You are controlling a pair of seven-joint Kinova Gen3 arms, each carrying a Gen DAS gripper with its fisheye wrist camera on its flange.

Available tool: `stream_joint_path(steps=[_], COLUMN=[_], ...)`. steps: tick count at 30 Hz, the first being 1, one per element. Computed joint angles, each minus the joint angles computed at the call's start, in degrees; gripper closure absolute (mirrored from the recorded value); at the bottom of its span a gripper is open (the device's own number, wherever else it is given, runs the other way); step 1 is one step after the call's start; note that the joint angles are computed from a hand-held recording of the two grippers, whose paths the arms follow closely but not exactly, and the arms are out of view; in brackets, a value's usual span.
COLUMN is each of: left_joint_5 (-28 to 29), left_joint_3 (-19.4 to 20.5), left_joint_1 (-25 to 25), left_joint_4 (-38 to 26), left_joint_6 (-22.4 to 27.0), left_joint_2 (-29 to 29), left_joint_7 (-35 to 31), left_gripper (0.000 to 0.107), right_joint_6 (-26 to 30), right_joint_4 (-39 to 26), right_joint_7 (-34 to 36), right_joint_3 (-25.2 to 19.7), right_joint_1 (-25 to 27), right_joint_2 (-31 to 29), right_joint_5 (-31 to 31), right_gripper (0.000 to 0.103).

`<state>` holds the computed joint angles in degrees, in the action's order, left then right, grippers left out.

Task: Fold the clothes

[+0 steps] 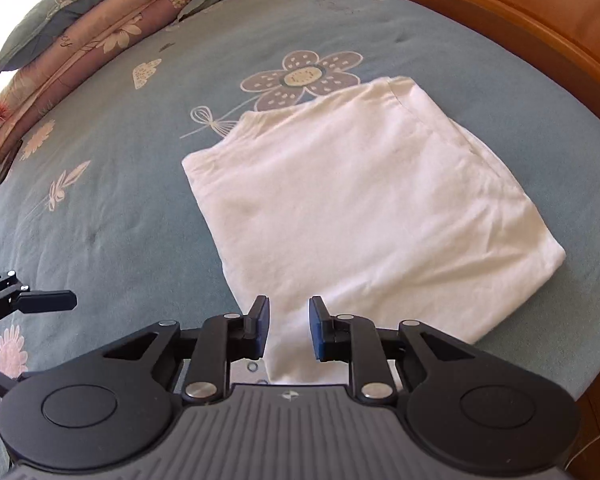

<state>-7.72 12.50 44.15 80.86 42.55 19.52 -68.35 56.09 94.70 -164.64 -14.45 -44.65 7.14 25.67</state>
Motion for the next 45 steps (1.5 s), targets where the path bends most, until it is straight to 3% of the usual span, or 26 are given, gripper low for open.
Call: stream_joint_path(steps=[4,6,9,15,18,21,25,29,32,35,38,41,45], left_joint_5=[-4.55,-8.59,-15.58,-27.81,-32.30,-33.79,-32.39,-34.15,-36.81,-42.88,-47.60,-49.50,-43.88], left_joint_3=[-9.33,-13.33,-14.13,-9.06,-4.82,-2.39,-0.09,5.08,8.46,8.27,7.80,14.68,23.91], left_joint_1=[8.45,12.91,14.83,12.54,8.90,6.35,5.25,4.19,3.66,7.70,10.74,6.87,-0.54], left_joint_4=[2.69,6.16,12.08,19.30,23.75,26.40,25.98,23.13,18.73,13.28,5.31,-2.65,-13.27], left_joint_6=[2.47,1.44,-1.24,2.07,2.64,4.37,9.33,17.56,24.55,31.54,38.53,44.88,48.54], left_joint_2=[-3.98,-7.15,-12.25,-21.04,-25.27,-27.17,-27.04,-24.57,-20.63,-16.26,-11.05,-6.44,-1.90], left_joint_7=[9.04,13.70,20.53,34.19,41.15,45.90,45.56,46.78,49.20,53.90,54.69,56.85,61.75], left_gripper=[0.030,0.030,0.025,0.021,0.018,0.016,0.016,0.016,0.016,0.016,0.012,0.012,0.012], right_joint_6=[5.26,7.00,12.09,22.41,24.04,27.51,28.45,28.00,22.95,18.09,15.90,19.12,21.62], right_joint_4=[-7.41,-9.87,-16.02,-31.58,-35.75,-43.22,-50.11,-51.47,-45.61,-39.81,-35.79,-35.73,-35.63], right_joint_7=[2.52,1.71,3.04,8.51,9.13,13.93,17.77,22.33,21.28,22.92,29.18,32.85,34.39], right_joint_3=[0.55,2.53,3.00,8.35,10.33,12.36,14.89,15.14,15.08,13.17,10.01,8.19,5.43], right_joint_1=[-0.88,-3.97,-6.82,-8.65,-11.41,-12.79,-11.90,-9.67,-9.63,-9.25,-8.23,-7.85,-4.91], right_joint_2=[7.19,7.77,10.95,22.62,23.77,28.03,33.24,34.80,30.26,24.49,18.66,15.33,12.46], right_joint_5=[-0.46,1.76,6.79,2.56,4.71,5.78,4.43,0.81,-0.14,-0.61,-1.87,-3.81,-12.01], right_gripper=[0.076,0.076,0.076,0.076,0.076,0.076,0.076,0.075,0.072,0.043,0.029,0.006,0.000])
